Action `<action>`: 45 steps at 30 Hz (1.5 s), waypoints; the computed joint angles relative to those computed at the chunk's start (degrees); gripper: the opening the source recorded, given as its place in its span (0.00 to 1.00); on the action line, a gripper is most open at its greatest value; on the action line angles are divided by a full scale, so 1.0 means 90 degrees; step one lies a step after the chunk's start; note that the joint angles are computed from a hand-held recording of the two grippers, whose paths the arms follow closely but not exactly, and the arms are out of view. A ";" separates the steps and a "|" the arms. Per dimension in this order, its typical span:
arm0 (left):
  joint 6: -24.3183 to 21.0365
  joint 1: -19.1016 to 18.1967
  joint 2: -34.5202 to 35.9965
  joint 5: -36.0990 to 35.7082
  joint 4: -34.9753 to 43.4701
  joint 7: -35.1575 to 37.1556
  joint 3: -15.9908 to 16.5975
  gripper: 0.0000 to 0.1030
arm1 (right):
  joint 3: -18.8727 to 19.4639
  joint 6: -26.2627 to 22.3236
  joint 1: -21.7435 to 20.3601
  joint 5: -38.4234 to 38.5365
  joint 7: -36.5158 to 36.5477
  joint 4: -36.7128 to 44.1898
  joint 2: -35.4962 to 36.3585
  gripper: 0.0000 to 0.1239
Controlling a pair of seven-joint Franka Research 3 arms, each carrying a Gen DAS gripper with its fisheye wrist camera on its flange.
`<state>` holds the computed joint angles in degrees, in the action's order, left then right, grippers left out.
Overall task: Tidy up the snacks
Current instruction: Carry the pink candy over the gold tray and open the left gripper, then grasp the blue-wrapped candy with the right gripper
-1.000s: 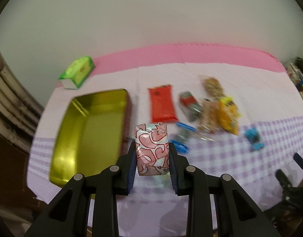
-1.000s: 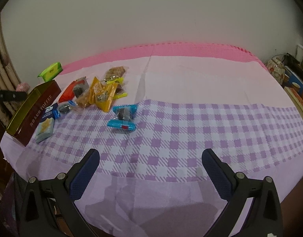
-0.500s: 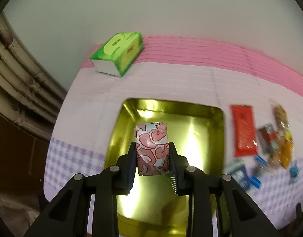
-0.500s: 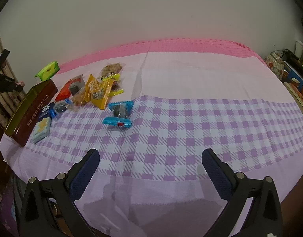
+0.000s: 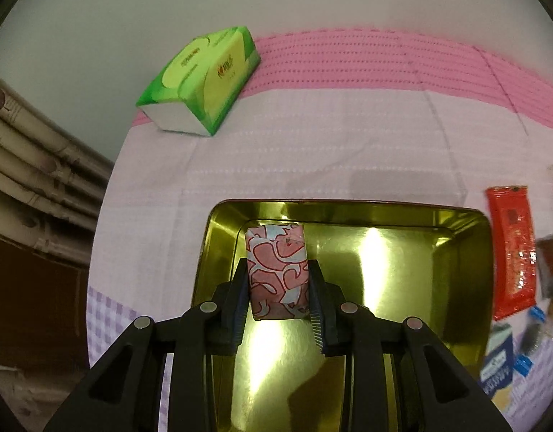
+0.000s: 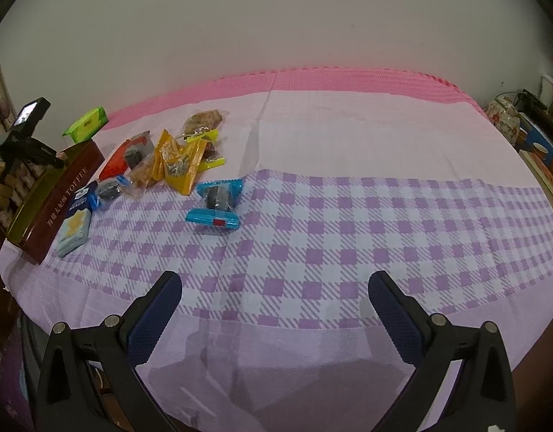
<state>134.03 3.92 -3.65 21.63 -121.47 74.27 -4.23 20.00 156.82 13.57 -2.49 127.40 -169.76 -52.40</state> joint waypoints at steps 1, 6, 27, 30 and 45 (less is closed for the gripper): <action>0.0052 0.0007 0.0023 0.0136 -0.0025 -0.0096 -0.0011 0.30 | -0.0002 -0.0006 0.0001 -0.0003 -0.0003 0.0006 0.0002 0.83; 0.0310 -0.0007 -0.0100 0.0683 -0.0242 -0.0338 -0.0055 0.34 | 0.0014 -0.0008 -0.0008 -0.0026 0.0005 0.0021 0.0010 0.83; 0.1133 -0.0150 -0.3282 -0.1041 -0.2395 0.0174 0.0329 0.59 | -0.0051 0.0772 -0.0362 -0.0099 -0.1190 0.1419 0.2207 0.63; 0.1065 0.0132 -0.3778 -0.0874 -0.2725 -0.0172 0.0277 0.61 | -0.0251 0.0592 -0.0233 -0.0069 -0.1310 0.1569 0.2588 0.47; 0.0687 -0.0267 -0.5332 -0.0859 -0.3808 -0.0732 0.0139 0.62 | -0.0675 0.0701 0.0290 0.0349 -0.1261 0.1218 0.2084 0.32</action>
